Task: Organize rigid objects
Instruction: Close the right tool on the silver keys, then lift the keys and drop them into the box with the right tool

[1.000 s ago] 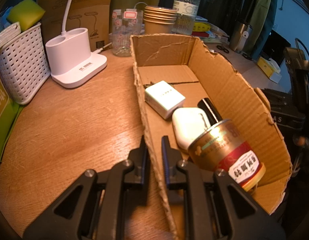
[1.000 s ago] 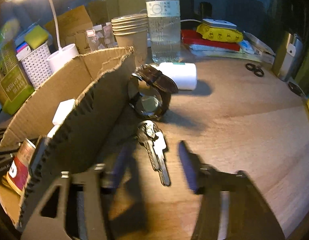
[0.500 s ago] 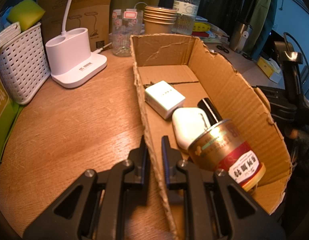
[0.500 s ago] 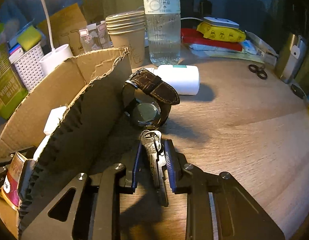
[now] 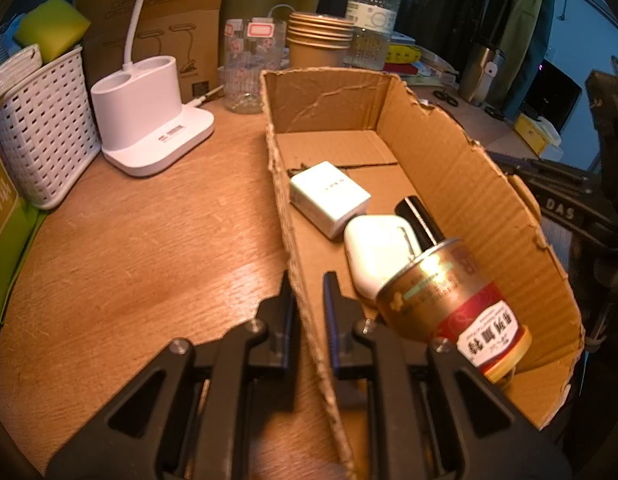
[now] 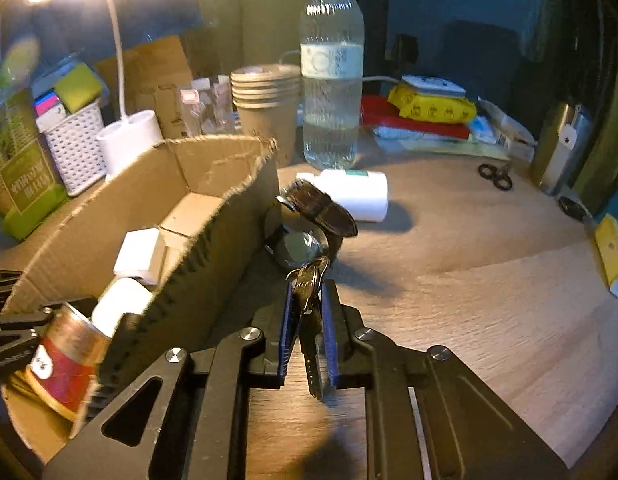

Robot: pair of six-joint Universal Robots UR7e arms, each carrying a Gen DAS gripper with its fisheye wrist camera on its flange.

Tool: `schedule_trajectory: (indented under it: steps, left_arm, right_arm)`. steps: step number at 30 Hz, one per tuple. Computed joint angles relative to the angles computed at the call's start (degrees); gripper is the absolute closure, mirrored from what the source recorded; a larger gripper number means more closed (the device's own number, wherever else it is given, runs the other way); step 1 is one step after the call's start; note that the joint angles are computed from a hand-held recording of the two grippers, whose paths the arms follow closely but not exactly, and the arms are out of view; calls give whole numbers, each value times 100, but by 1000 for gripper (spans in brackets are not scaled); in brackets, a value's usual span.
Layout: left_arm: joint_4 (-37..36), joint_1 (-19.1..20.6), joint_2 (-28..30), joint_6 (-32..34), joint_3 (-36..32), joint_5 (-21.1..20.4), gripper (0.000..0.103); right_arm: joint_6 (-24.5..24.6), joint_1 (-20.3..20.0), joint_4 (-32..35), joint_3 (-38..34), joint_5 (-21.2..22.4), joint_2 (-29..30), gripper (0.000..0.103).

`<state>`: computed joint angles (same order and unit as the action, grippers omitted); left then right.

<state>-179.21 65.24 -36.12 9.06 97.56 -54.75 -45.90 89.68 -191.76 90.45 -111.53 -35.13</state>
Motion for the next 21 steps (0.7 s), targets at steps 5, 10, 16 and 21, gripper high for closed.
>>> schedule_trajectory:
  steps: [5, 10, 16, 21]
  left_arm:
    - [-1, 0, 1, 0, -1, 0, 89]
    - [-2, 0, 5, 1, -4, 0, 89]
    - [-1, 1, 4, 1, -5, -1, 89]
    - [-1, 0, 0, 1, 0, 1, 89]
  right_arm:
    - [-47, 90, -151, 133, 66, -96, 88]
    - [-91, 172, -350, 290, 157, -220, 88]
    - [-140, 272, -612, 451, 230, -341, 88]
    - [-113, 341, -716, 548, 362, -435, 88]
